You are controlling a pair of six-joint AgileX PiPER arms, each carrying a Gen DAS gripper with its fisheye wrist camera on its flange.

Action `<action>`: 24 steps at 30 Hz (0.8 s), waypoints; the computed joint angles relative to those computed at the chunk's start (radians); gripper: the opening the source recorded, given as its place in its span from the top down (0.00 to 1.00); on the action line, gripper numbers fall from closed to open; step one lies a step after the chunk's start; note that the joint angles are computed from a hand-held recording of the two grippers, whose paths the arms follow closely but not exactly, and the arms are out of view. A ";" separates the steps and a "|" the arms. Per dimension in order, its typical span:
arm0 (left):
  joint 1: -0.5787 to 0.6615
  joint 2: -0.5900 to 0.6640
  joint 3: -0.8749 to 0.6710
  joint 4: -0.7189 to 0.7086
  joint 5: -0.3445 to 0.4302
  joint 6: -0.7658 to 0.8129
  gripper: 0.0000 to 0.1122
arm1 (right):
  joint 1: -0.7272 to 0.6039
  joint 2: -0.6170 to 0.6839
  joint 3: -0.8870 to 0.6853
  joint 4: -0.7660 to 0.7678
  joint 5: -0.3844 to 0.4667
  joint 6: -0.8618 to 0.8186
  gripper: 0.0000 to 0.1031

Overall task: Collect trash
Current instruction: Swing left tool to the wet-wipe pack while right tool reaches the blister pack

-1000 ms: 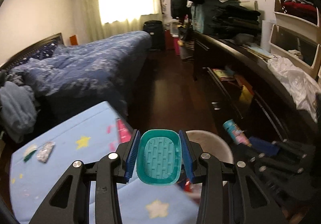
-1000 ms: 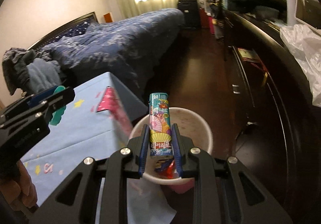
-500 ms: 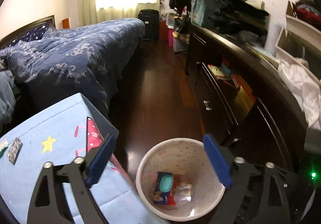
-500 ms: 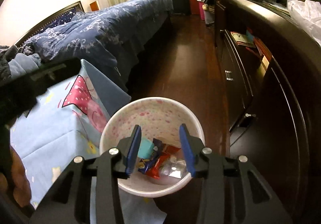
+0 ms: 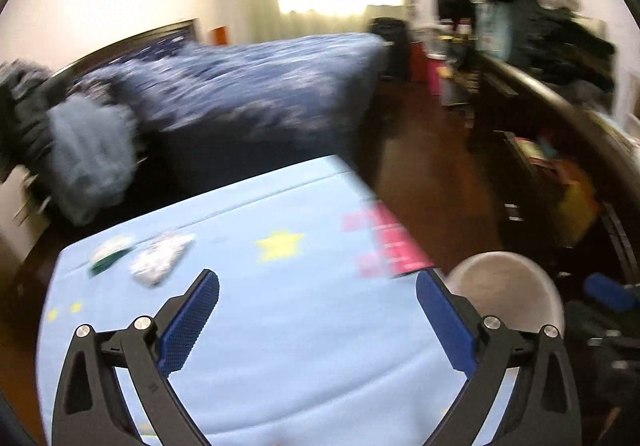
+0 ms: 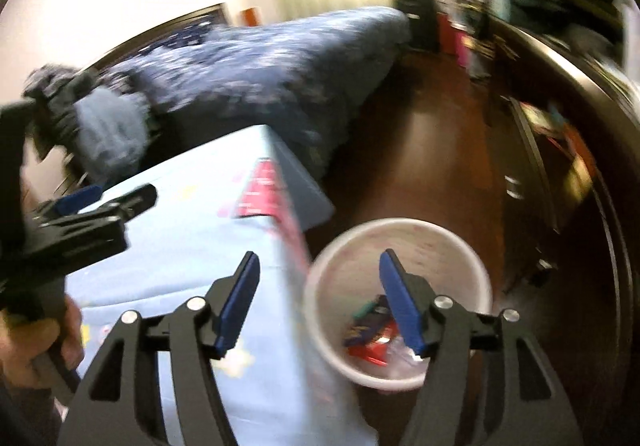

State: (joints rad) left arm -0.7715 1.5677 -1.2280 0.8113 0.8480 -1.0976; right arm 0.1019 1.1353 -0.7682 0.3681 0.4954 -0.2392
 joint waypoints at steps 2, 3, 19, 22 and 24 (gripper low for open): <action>0.081 -0.045 0.071 0.013 -0.001 0.000 0.13 | 0.109 0.032 -0.033 -0.084 -0.014 0.098 0.34; 0.135 -0.069 0.107 0.019 -0.018 0.010 0.13 | 0.161 0.053 -0.051 -0.125 -0.020 0.144 0.34; 0.849 0.342 -0.248 -0.479 -0.171 0.563 0.12 | 0.601 0.550 -0.565 -0.500 0.036 0.451 0.34; 0.852 0.404 -0.300 -0.460 -0.157 0.524 0.11 | 0.616 0.619 -0.653 -0.527 0.061 0.450 0.34; 0.839 0.400 -0.283 -0.423 -0.175 0.468 0.11 | 0.614 0.665 -0.712 -0.515 0.077 0.427 0.34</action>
State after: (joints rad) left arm 0.0671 1.9673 -1.5107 0.3888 0.6729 -0.6300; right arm 0.7156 1.8007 -1.4802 -0.1470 0.5725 0.1879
